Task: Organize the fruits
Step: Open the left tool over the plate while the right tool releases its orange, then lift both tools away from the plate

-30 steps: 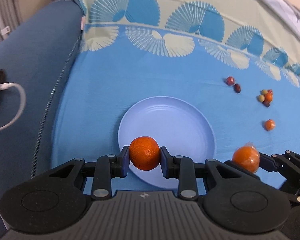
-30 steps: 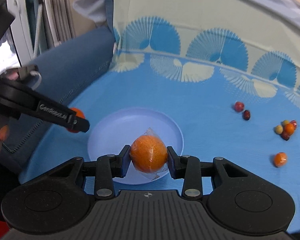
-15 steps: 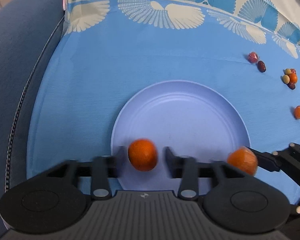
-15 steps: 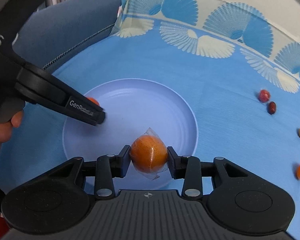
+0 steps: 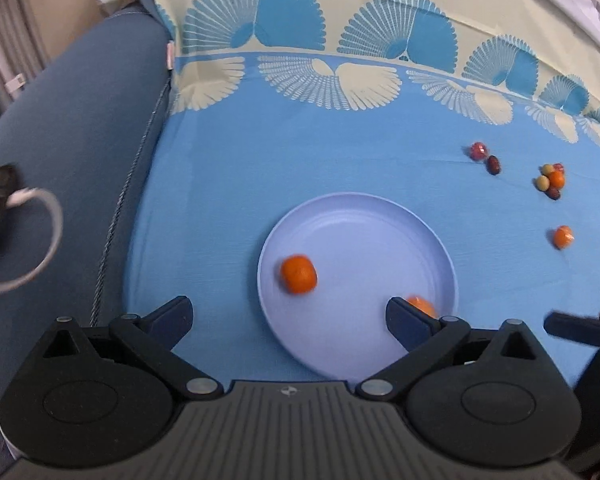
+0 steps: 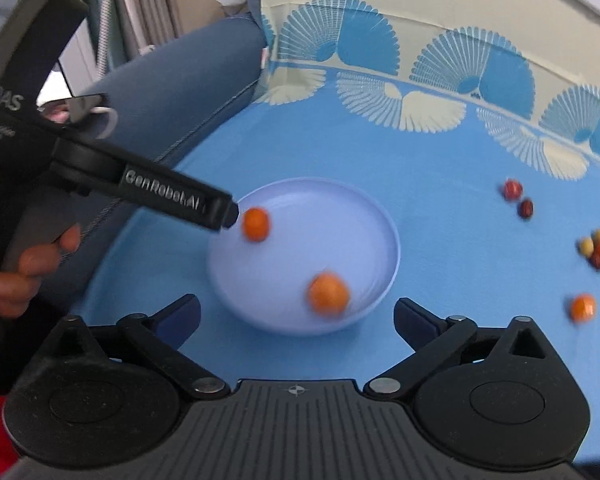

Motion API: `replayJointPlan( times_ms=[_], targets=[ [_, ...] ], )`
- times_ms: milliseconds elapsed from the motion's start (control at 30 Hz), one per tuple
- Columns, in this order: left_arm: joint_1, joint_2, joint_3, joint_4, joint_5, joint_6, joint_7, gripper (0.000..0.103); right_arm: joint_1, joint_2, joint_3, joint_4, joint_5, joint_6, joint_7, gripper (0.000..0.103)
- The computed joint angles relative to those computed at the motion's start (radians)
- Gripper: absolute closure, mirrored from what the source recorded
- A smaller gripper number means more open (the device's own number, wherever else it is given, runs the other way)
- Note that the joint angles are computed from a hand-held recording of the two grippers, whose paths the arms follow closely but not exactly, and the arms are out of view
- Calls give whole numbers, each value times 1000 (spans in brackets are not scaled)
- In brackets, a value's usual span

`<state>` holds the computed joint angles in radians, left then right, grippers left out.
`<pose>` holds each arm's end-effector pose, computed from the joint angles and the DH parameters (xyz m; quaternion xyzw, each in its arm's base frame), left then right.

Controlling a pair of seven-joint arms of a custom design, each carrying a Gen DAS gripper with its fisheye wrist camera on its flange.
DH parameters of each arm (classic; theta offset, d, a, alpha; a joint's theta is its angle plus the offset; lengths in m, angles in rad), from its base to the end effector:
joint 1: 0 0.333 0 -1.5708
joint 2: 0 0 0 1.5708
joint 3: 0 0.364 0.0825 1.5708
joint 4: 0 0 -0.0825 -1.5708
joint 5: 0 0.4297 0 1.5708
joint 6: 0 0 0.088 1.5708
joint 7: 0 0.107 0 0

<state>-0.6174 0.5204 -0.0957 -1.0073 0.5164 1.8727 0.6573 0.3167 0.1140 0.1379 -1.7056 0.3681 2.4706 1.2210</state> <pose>0.6426 -0.4731 0.6471 -0.7276 0.6240 -0.1726 0.2269 0.6268 0.2995 0.6282 -0.8244 0.4425 -0.0907 0.3411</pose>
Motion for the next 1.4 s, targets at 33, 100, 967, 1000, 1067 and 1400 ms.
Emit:
replayJointPlan(
  times_ms=[33, 100, 967, 1000, 1067, 1400],
  targets=[
    [-6, -20, -1, -20, 2, -1, -14, 0, -1, -26, 0, -22, 10, -5, 6, 1],
    [-18, -47, -4, -42, 17, -1, -40, 0, 2, -92, -6, -86, 18, 22, 12, 1],
    [-166, -144, -64, -68, 245, 12, -146, 0, 145, -441, -165, -454, -176, 427, 210, 1],
    [-165, -148, -66, -74, 248, 15, -147, 0, 149, -444, -169, -457, -178, 430, 209, 1],
    [-165, -153, -69, -80, 253, 18, -152, 0, 157, -453, -174, -466, -183, 436, 208, 1],
    [-154, -174, -84, -109, 262, 21, -169, 0, 178, -461, -191, -473, -190, 436, 208, 1]
  ],
)
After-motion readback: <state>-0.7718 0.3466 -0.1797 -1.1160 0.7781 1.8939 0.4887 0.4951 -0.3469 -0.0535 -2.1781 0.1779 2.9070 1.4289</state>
